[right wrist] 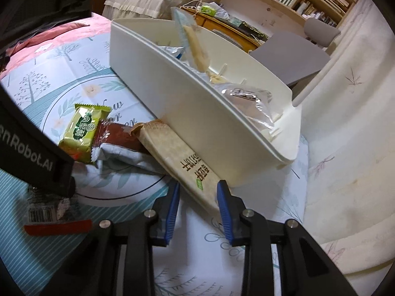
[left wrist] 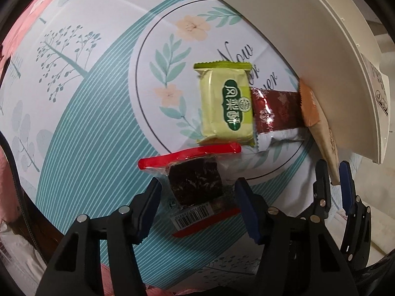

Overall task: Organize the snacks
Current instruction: 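Grasp the beige printed bar with the right tool while the left tool nears the nut bag, then grasp the red-strip nut bag with the left tool while the right tool lifts the bar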

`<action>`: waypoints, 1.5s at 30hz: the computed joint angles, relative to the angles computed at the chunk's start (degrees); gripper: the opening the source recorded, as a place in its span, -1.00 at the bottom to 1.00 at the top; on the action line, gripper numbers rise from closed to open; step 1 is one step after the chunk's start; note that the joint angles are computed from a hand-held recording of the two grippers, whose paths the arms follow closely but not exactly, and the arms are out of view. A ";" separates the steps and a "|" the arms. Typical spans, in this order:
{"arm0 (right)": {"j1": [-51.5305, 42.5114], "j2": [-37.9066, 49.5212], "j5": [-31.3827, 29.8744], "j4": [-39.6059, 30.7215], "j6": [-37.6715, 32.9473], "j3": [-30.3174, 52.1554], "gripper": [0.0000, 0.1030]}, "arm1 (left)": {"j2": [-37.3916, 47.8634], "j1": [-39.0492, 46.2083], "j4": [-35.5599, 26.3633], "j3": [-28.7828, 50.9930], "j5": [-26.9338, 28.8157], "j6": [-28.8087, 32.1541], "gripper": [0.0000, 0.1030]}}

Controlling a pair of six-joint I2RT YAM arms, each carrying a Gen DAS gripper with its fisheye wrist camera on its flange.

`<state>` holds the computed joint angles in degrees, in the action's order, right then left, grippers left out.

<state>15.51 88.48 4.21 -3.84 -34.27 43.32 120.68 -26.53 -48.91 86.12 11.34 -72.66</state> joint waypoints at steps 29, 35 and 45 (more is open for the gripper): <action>1.02 -3.74 -2.03 -14.32 0.04 4.35 -0.73 | -17.15 0.31 0.79 -12.30 -2.21 -0.15 -0.85; -1.33 -4.19 -6.60 -26.16 6.39 9.65 -0.77 | -19.65 1.23 2.20 -16.63 0.39 1.29 -0.60; -7.78 -3.91 -12.70 -37.67 13.26 14.19 -0.77 | -15.71 0.76 3.18 -15.07 1.72 2.27 0.17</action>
